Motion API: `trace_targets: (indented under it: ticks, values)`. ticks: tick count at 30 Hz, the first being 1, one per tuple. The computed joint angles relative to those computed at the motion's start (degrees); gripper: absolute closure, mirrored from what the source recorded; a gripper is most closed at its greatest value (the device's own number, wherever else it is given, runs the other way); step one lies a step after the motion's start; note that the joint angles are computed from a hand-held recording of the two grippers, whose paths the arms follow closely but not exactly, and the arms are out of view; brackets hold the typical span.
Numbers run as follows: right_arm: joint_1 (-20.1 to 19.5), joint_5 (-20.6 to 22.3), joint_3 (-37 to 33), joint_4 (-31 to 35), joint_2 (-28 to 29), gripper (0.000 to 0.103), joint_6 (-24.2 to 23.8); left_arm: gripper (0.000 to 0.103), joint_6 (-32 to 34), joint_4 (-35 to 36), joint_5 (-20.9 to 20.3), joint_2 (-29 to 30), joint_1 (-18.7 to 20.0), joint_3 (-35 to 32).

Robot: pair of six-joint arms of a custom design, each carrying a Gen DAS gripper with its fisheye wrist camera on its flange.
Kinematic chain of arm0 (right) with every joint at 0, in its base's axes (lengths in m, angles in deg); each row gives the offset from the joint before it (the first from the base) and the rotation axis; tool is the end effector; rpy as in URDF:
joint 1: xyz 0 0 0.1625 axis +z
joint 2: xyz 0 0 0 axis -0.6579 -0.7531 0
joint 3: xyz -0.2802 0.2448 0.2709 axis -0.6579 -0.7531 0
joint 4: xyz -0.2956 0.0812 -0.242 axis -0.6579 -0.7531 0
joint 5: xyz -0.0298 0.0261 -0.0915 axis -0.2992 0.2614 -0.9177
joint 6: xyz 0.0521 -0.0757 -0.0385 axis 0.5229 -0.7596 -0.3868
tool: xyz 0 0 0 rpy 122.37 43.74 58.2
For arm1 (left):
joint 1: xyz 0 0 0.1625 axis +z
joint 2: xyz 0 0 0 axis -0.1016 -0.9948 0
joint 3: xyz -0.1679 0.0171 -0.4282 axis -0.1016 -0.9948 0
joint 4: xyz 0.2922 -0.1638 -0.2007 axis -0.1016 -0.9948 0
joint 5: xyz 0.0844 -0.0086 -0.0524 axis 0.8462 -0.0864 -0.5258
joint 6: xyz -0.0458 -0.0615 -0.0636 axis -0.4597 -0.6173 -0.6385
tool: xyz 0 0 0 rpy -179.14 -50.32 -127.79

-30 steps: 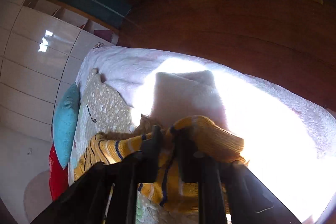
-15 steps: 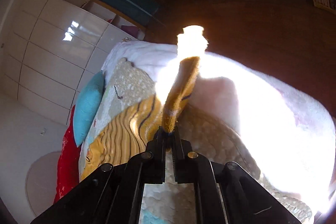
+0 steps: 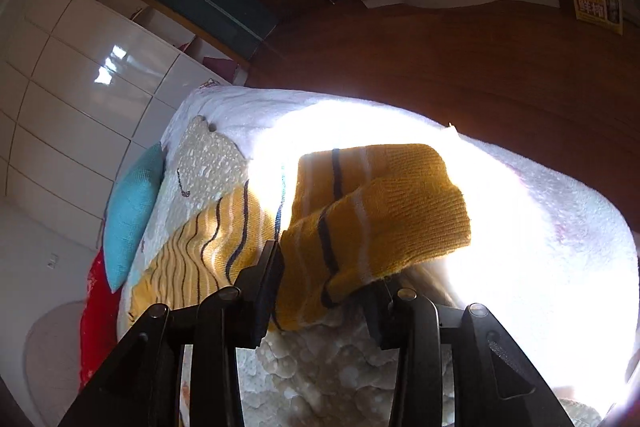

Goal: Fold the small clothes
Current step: 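Lift the held sleeve with the right gripper, lay it across the body, release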

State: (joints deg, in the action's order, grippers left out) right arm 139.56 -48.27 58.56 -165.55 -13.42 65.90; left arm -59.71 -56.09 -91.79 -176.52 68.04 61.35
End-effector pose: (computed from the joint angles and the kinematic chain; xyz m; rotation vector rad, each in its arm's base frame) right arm 0.1406 -0.4309 0.1783 -0.7013 -2.3840 1.4089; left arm 0.0478 -0.3511 0.3835 0.0382 2.4036 -0.8381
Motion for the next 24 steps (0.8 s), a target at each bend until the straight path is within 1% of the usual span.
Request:
trace_targets:
  ticks: [1, 2, 4, 7, 8, 11, 13, 15, 17, 19, 21, 24]
  values:
    - [1.2, -3.6, -2.3, 4.8, -0.4, 0.090, -1.6, 0.030, 0.2, 0.1, -0.3, -0.4, 0.1, 0.0]
    - [2.5, -7.4, -4.6, 8.9, -0.4, 0.097, -3.2, 0.030, 0.3, 0.2, -0.7, -0.9, 0.4, 0.0]
    - [5.3, -13.4, -7.9, 13.8, 0.2, 0.097, -6.4, 0.030, 0.3, 0.9, -1.3, -2.2, 0.8, -0.1]
    - [11.2, -16.7, -16.1, 19.2, 3.2, 0.097, -13.1, 0.030, 0.6, 1.7, -1.5, -4.5, 0.9, -0.2]
    - [13.2, -17.0, -19.2, 21.3, 4.5, 0.097, -15.1, 0.030, 1.0, 1.7, -1.4, -5.3, 0.8, -0.1]
    - [18.1, -14.4, -30.4, 28.9, 9.9, 0.097, -19.4, 0.030, 2.5, 1.2, -1.0, -7.4, 0.5, 0.1]
    - [20.3, -12.0, -39.3, 34.5, 15.3, 0.097, -21.9, 0.030, 3.8, 0.4, -0.9, -8.6, 0.8, 0.3]
    - [22.4, -9.8, -47.3, 40.6, 20.5, 0.097, -23.3, 0.030, 5.0, -0.4, -1.0, -9.6, 1.5, 0.4]
    - [23.8, -7.8, -56.1, 47.5, 26.4, 0.097, -24.3, 0.030, 6.1, -1.4, -1.9, -10.0, 3.3, 0.2]
    - [24.7, -6.2, -65.6, 54.7, 33.0, 0.097, -25.5, 0.030, 6.9, -2.4, -3.7, -10.1, 5.7, -0.3]
    - [25.4, -6.2, -76.2, 62.2, 40.3, 0.097, -27.8, 0.030, 7.6, -3.4, -5.6, -10.2, 8.2, -0.7]
    - [26.1, -7.5, -90.3, 72.5, 50.1, 0.097, -30.6, 0.030, 8.5, -4.8, -7.3, -10.4, 11.1, -1.2]
